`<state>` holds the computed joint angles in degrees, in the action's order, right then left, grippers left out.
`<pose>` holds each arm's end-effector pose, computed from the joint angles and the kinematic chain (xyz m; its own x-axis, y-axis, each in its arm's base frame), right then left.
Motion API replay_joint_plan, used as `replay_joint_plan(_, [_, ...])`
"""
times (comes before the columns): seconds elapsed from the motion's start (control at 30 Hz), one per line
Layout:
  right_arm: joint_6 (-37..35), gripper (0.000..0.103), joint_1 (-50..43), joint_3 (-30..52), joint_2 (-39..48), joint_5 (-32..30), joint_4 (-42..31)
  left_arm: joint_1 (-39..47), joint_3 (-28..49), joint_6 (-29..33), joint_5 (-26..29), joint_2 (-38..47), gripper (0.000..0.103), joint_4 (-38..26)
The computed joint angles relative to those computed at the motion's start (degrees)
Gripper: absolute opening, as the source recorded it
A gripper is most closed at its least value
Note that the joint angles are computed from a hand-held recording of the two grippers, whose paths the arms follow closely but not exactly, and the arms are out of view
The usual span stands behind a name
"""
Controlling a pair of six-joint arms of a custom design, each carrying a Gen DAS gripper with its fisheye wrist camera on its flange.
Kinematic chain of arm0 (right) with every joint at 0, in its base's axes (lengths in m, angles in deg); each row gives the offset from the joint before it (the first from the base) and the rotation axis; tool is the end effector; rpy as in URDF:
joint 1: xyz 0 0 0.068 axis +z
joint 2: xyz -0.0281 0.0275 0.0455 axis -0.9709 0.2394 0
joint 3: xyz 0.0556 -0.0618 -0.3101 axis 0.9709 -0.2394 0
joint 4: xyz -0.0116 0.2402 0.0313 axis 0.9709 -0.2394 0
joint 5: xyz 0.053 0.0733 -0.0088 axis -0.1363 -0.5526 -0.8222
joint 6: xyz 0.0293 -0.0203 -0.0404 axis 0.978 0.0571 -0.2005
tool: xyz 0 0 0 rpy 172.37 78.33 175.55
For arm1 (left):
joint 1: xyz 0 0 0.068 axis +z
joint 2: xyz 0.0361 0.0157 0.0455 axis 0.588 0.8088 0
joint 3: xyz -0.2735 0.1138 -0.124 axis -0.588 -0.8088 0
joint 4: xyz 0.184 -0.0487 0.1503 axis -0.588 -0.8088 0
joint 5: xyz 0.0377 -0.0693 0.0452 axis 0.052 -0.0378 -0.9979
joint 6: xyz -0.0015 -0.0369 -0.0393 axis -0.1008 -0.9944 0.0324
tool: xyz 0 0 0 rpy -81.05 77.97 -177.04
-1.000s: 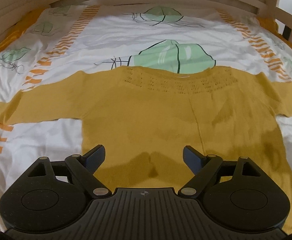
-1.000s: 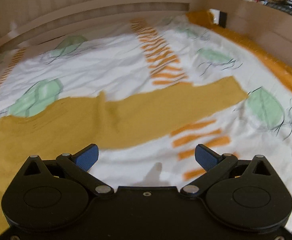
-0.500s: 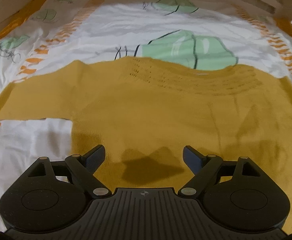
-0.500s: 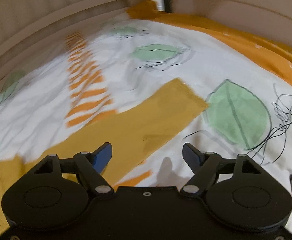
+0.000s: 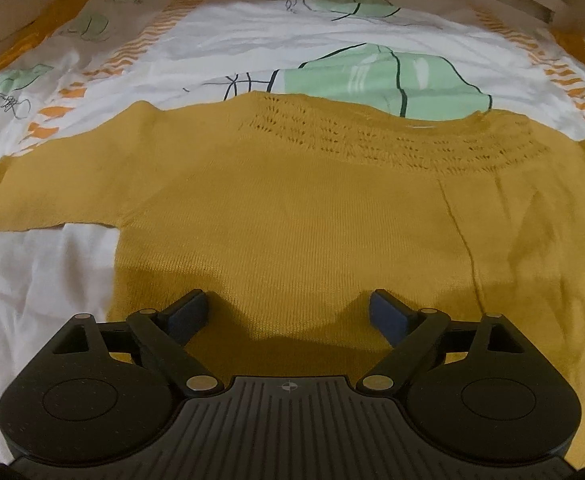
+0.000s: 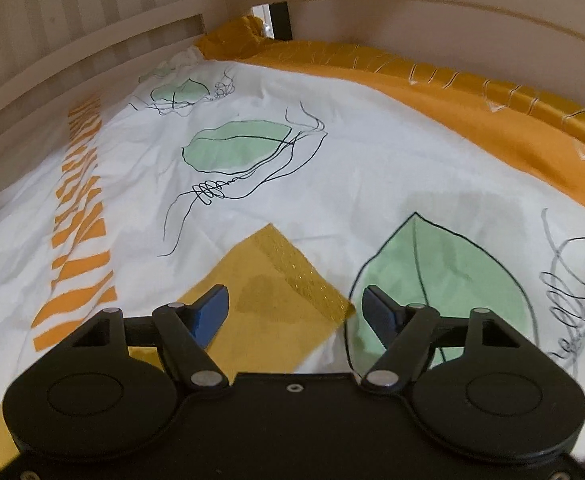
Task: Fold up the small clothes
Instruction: 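Move the right gripper to a sleeve cuff and close on it, then lift the held sleeve and lay it across the sweater body, open right gripper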
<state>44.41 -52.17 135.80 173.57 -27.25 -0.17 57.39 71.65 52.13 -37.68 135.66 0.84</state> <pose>0.2500 0.0850 0.2147 -0.2838 0.6703 -0.6856 0.8331 0.5265 0.1699 0.3834 0.1358 0.2178 -0.7369 0.3115 -0.6000 0.3556 0.9334 0.0479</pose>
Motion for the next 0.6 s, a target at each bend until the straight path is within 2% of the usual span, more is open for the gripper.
replay_joint_plan(0.13, [-2.00,0.075,-2.29,-1.93,0.63,-3.24,5.03,0.22,-0.16,-0.97,0.70,0.25,0.092,0.56])
replay_joint_plan(0.2, [-2.36,0.061,-2.69,-2.96,0.81,-4.15,7.23,-0.11,-0.18,-1.59,0.16,0.23,0.093,0.73])
replay_joint_plan(0.23, [-2.39,0.058,-2.49,-3.12,0.77,-3.99,7.48,-0.15,-0.23,-1.56,0.02,0.22,0.093,0.80])
replay_joint_plan(0.3, [-2.02,0.039,-1.86,-2.95,0.38,-3.46,6.42,-0.09,0.48,-1.40,0.15,0.50,0.093,-0.04])
replay_joint_plan(0.33, [-1.89,0.035,-1.53,-2.94,-0.37,-3.40,5.89,0.07,1.30,-0.81,0.51,0.83,0.093,-1.20])
replay_joint_plan(0.4, [-0.98,0.019,-0.93,-2.31,-2.18,-3.64,3.94,0.29,2.74,0.34,0.94,1.39,0.093,-3.03])
replay_joint_plan(0.53, [1.42,0.016,2.83,0.72,-5.84,-0.88,-1.01,0.78,5.78,2.17,1.64,2.21,0.089,-7.33])
replay_joint_plan(0.6, [1.65,0.016,5.82,4.44,-7.19,1.37,-4.63,0.90,7.91,2.98,1.63,2.60,0.083,-10.21])
